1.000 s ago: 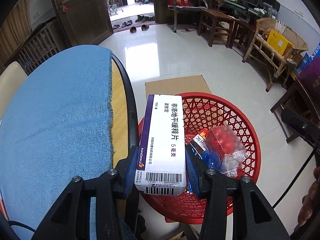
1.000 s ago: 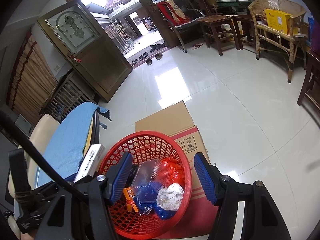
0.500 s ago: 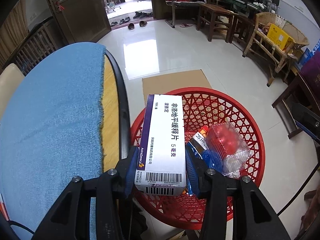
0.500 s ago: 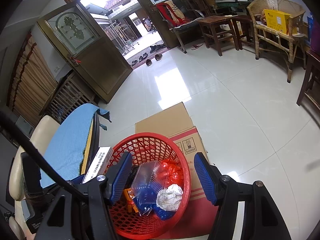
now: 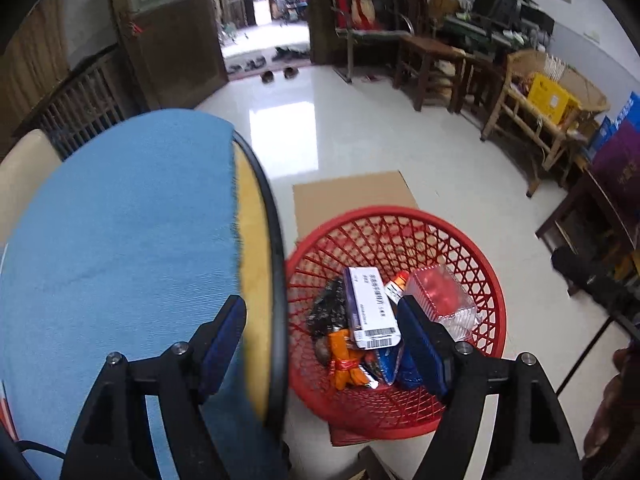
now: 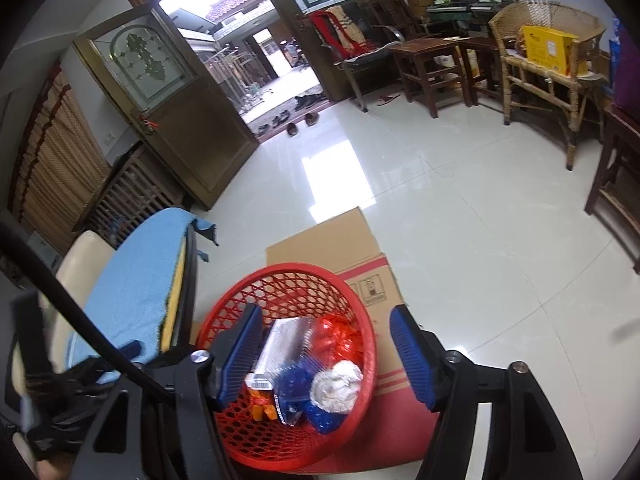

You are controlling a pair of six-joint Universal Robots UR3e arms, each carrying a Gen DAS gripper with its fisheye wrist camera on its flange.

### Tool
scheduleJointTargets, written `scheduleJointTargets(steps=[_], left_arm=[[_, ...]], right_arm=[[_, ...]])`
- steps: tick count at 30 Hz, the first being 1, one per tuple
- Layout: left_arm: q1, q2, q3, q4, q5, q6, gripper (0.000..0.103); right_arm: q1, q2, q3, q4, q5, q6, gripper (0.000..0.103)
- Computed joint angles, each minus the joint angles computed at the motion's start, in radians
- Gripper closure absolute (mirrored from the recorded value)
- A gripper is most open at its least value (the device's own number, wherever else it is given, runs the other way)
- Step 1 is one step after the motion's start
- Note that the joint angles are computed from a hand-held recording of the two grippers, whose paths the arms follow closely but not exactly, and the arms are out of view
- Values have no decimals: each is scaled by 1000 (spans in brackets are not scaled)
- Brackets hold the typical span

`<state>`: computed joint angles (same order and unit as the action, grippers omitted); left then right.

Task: Collect trash

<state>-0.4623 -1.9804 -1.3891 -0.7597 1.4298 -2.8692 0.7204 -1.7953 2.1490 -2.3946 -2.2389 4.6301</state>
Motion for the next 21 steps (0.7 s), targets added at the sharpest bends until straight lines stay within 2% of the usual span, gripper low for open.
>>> scheduleJointTargets(steps=[3, 8, 10, 13, 16, 19, 21], left_arm=[[50, 93, -102, 34, -39, 12, 25], [134, 230, -258, 79, -91, 21, 22], [171, 291, -324, 100, -113, 28, 12], [237, 396, -429, 127, -154, 42, 12], [310, 494, -501, 100, -202, 47, 12], [393, 602, -579, 71, -259, 63, 11], [438, 668, -629, 55, -279, 77, 11]], right_arm=[[46, 42, -74, 149, -17, 102, 25], [115, 160, -226, 326, 4, 185, 22], [143, 223, -299, 365, 17, 183, 22], [183, 317, -421, 425, 22, 168, 22], [218, 417, -557, 484, 24, 139, 14], [259, 498, -679, 548, 8, 131, 14], [292, 557, -786, 641, -14, 153, 14]])
